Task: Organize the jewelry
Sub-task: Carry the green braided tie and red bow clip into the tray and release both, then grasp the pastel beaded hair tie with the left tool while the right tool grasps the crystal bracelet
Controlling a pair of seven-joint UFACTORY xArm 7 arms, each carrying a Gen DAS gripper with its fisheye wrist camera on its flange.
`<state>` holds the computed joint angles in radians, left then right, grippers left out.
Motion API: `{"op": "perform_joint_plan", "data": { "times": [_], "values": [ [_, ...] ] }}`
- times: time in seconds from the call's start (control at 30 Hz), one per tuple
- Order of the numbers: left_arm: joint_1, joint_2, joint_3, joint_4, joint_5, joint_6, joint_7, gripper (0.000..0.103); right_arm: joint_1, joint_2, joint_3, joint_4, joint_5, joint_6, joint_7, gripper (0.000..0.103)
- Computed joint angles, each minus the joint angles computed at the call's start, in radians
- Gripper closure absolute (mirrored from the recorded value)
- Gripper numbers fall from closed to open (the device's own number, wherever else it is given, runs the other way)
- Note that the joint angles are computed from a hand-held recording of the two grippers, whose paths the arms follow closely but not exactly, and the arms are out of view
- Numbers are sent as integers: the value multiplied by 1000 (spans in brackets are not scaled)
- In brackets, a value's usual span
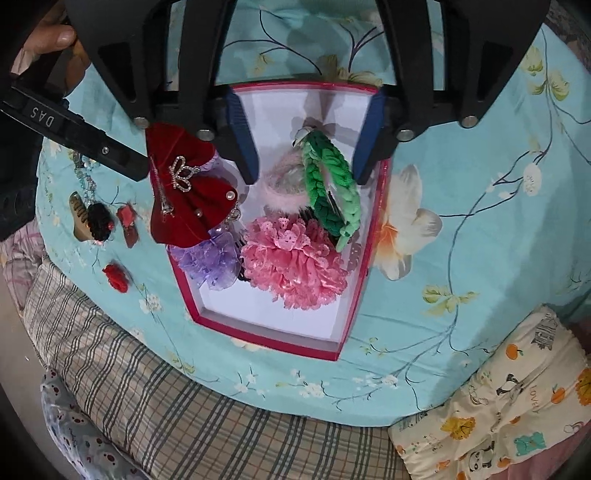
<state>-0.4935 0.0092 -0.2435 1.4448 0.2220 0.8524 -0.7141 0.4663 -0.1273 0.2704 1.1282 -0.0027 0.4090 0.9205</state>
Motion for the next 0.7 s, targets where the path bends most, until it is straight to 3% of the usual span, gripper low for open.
{"op": "perform_joint_plan", "data": {
  "times": [0.13, 0.43, 0.7],
  "values": [
    [-1, -12, -3, 7, 21, 3, -22, 37, -9, -52, 5, -32, -18, 3, 24, 66],
    [-35, 31, -20, 94, 32, -4, -22, 37, -88, -291, 24, -191, -76, 102, 90, 65],
    [-127, 152, -32, 247, 0, 13, 40, 37, -196, -539, -5, -347, -77, 229, 113, 65]
  ]
}}
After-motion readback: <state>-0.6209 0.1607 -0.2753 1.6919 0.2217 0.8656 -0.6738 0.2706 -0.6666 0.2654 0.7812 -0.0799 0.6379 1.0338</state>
